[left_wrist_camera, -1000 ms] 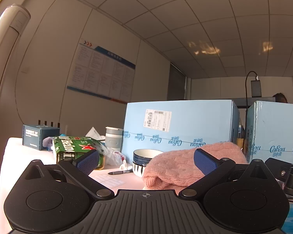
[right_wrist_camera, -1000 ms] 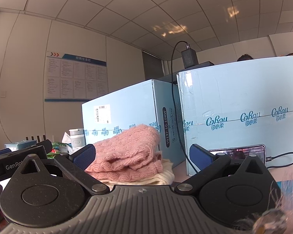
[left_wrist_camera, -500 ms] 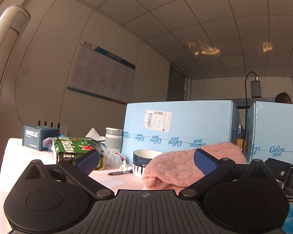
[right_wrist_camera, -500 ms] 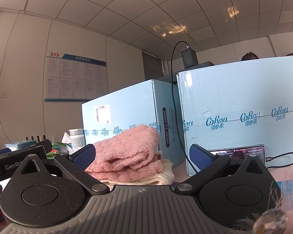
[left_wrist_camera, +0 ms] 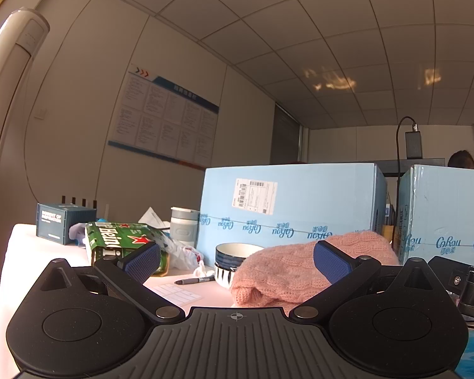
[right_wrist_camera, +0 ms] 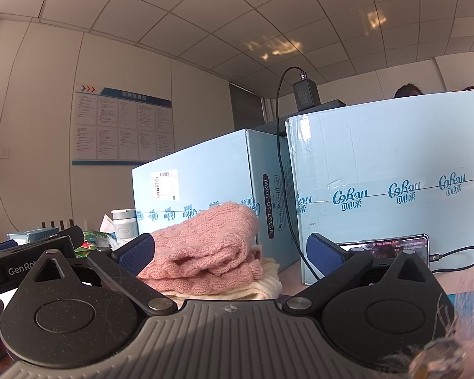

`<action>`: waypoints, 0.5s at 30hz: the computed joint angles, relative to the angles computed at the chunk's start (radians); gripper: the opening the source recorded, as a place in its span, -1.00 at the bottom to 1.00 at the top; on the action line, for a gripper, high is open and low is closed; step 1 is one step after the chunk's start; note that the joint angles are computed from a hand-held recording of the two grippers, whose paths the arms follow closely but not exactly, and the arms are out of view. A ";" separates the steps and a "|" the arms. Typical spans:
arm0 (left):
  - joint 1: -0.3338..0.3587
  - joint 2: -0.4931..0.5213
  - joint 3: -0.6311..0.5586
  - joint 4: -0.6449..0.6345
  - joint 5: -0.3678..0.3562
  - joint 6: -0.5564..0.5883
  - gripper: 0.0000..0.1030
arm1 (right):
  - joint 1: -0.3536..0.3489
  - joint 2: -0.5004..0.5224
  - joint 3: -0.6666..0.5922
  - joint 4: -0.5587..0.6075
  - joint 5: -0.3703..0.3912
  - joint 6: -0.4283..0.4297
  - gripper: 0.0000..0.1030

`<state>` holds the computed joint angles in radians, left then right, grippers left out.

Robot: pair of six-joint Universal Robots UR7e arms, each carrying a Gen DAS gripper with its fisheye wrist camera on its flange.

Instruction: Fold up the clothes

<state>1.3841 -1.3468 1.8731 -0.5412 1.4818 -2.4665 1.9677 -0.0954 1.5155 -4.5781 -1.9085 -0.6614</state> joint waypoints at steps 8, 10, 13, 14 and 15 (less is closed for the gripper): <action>0.001 -0.001 0.000 0.000 0.001 0.000 1.00 | 0.000 0.001 -0.002 0.000 0.000 0.000 1.00; 0.000 -0.001 0.003 -0.003 0.000 0.001 1.00 | 0.000 0.001 -0.002 0.000 0.000 0.000 1.00; 0.000 -0.001 0.004 -0.005 0.000 0.001 1.00 | 0.000 0.000 0.000 0.000 0.001 0.000 1.00; -0.001 -0.001 0.004 -0.005 0.000 0.001 1.00 | 0.000 0.000 0.000 0.000 0.001 0.000 1.00; -0.001 -0.002 0.005 -0.005 -0.001 0.001 1.00 | 0.000 0.000 0.000 0.000 0.001 0.000 1.00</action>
